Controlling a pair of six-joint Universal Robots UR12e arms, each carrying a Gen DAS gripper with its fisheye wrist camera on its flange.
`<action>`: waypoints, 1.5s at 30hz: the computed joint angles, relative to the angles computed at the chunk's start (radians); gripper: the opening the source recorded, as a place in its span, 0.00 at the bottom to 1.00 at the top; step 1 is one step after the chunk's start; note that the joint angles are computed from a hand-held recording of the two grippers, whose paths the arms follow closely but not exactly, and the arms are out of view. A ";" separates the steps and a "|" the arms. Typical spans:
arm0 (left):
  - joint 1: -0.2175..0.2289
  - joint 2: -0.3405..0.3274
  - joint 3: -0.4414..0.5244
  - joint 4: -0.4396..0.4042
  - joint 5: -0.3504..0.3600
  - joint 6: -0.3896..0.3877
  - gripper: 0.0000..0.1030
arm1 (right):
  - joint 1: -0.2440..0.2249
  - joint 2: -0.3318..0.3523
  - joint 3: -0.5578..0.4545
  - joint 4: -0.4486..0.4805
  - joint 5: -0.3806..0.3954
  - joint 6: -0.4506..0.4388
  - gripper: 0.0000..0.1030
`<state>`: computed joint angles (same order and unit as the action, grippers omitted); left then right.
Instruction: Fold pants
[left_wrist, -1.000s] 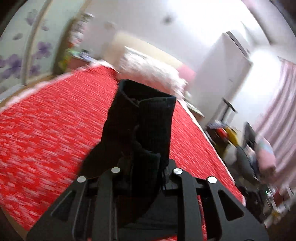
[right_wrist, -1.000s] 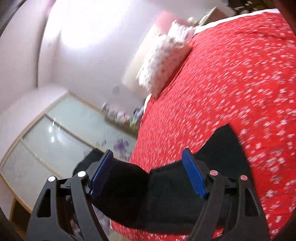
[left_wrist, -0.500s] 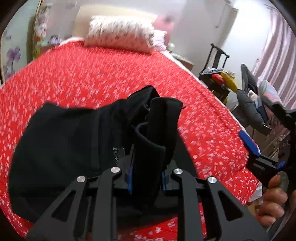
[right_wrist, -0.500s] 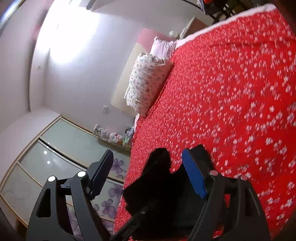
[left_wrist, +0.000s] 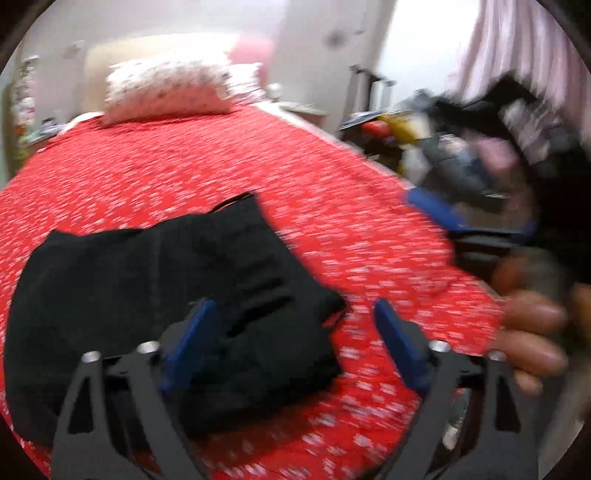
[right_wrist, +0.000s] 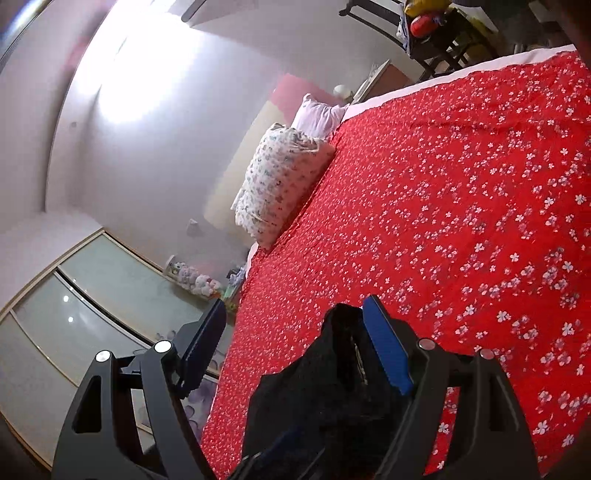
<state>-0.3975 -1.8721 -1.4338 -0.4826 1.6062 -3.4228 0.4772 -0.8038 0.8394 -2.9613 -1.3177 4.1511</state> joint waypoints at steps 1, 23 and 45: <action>0.011 0.012 -0.014 0.019 -0.039 0.004 0.89 | 0.001 0.001 0.002 -0.013 -0.004 0.004 0.76; 0.160 0.144 -0.268 0.056 0.092 -0.145 0.98 | 0.020 0.124 -0.284 0.739 0.402 -0.394 0.86; 0.121 0.115 -0.193 -0.018 0.330 -0.040 0.98 | 0.023 0.184 -0.352 0.456 0.296 -0.323 0.87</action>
